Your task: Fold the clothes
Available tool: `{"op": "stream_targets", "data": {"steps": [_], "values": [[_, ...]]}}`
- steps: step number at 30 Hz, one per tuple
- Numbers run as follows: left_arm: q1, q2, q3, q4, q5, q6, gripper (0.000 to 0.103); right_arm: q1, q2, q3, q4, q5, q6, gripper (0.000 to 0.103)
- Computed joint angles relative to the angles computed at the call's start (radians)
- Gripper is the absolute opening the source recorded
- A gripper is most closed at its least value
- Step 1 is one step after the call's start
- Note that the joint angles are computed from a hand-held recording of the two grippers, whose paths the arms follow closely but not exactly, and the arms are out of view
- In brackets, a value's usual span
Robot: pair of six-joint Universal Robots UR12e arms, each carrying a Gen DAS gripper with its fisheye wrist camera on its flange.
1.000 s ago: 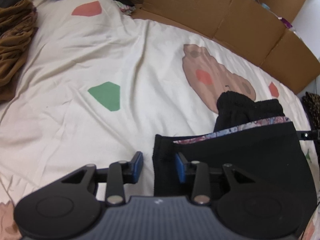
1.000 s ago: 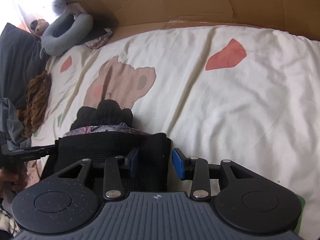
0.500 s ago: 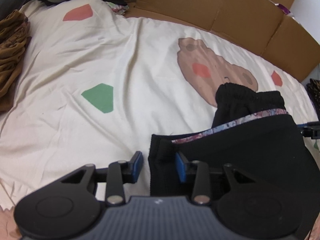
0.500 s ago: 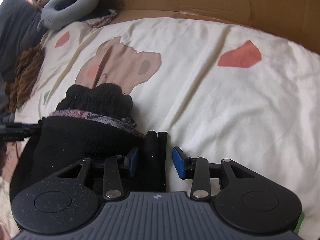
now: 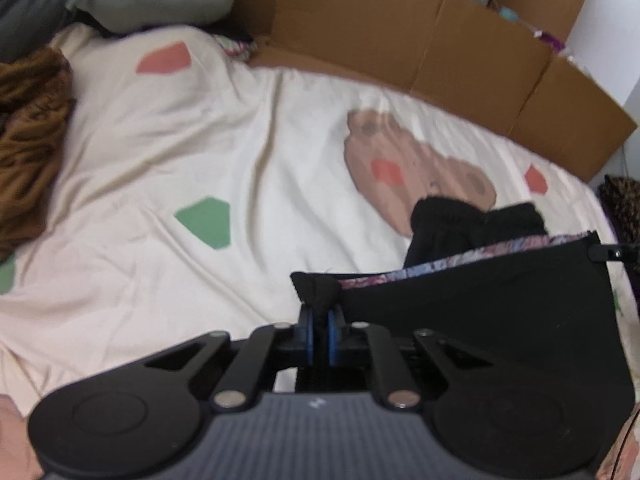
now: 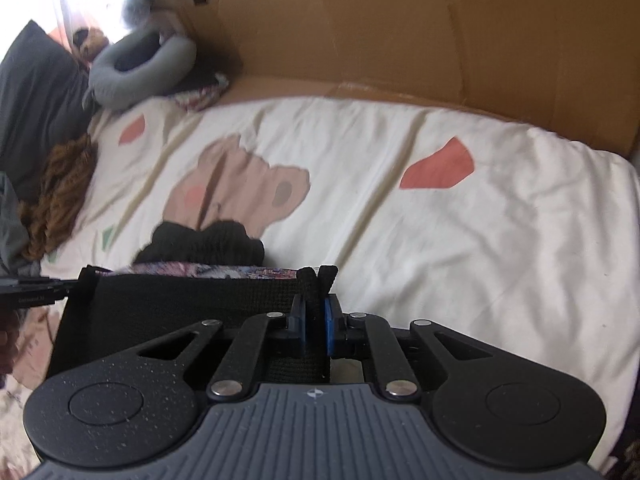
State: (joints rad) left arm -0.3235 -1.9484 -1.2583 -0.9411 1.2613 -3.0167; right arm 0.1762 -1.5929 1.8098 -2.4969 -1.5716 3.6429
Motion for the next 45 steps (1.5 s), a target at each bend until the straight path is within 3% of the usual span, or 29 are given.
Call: {"op": "stream_targets", "data": {"steps": [5,13,18,45], "values": [[0.002,0.021,-0.001,0.033,-0.006,-0.051,0.007,0.019,-0.018,0.004,-0.028,-0.049,0.022,0.007],[-0.018,-0.008,0.056,0.049,-0.007,-0.009,0.007,0.026,-0.038,0.009,-0.032,-0.105,0.051,0.007],[-0.029,-0.045,0.101,0.036,-0.010,0.033,0.007,0.015,-0.044,0.015,-0.024,-0.110,0.061,0.007],[-0.061,-0.169,0.232,-0.080,0.046,0.038,0.006,-0.033,0.007,0.003,0.056,-0.062,0.054,0.007]]}}
